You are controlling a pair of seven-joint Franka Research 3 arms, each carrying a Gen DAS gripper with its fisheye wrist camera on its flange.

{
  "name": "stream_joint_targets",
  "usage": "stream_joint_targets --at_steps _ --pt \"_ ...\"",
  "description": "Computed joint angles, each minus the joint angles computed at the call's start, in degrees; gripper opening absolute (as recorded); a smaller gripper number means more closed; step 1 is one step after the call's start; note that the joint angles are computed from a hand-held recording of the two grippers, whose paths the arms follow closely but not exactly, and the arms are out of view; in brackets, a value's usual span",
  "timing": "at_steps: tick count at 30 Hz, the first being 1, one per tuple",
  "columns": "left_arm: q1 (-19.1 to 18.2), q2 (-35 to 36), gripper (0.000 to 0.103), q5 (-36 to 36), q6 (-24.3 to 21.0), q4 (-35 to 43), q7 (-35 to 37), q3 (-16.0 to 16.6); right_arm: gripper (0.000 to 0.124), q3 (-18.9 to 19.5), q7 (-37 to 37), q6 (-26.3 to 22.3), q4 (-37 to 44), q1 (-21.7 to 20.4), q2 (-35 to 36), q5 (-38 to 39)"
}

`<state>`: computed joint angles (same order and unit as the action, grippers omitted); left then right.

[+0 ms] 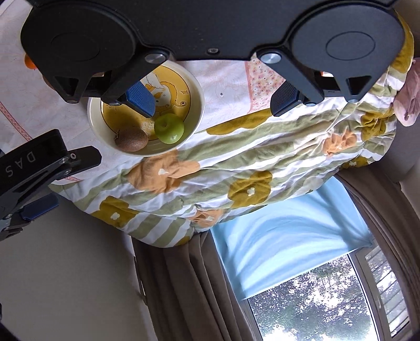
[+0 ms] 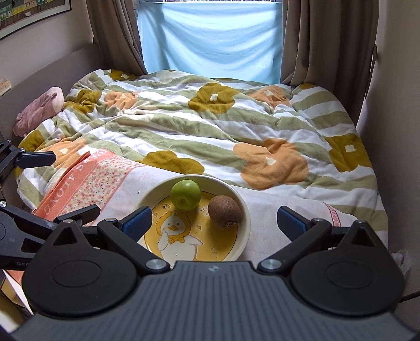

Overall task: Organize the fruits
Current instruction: 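Move both tools back toward the loose fruits on the cloth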

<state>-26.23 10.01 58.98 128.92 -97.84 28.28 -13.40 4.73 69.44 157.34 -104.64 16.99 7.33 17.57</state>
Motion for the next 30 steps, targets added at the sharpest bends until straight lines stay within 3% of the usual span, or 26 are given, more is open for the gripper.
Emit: stream_joint_targets --at_steps 8,13,19,24,30 --pt "-1.2 -6.9 0.097 -0.7 -7.5 -6.1 -7.8 -3.2 0.103 0.5 1.9 2.4 -12.1 1.0 -10.9 3.5" --pt "-0.3 -11.2 0.097 -3.7 -7.8 -11.3 -8.5 -4.8 0.103 1.5 7.9 2.6 -16.6 1.6 -14.8 2.5" --pt "1.8 -15.5 0.097 -7.4 -2.3 -18.8 -7.2 -5.4 0.103 4.3 20.6 4.3 -20.3 1.4 -16.1 -6.0" --pt "3.9 -17.2 0.095 -9.9 3.6 -24.3 -4.1 -5.2 0.103 7.7 37.0 6.1 -22.6 0.0 -14.8 -18.4" --pt "6.7 -16.7 0.088 -14.5 13.0 -29.9 2.5 -3.3 0.103 7.9 55.4 6.5 -22.2 1.2 -10.3 -32.3"
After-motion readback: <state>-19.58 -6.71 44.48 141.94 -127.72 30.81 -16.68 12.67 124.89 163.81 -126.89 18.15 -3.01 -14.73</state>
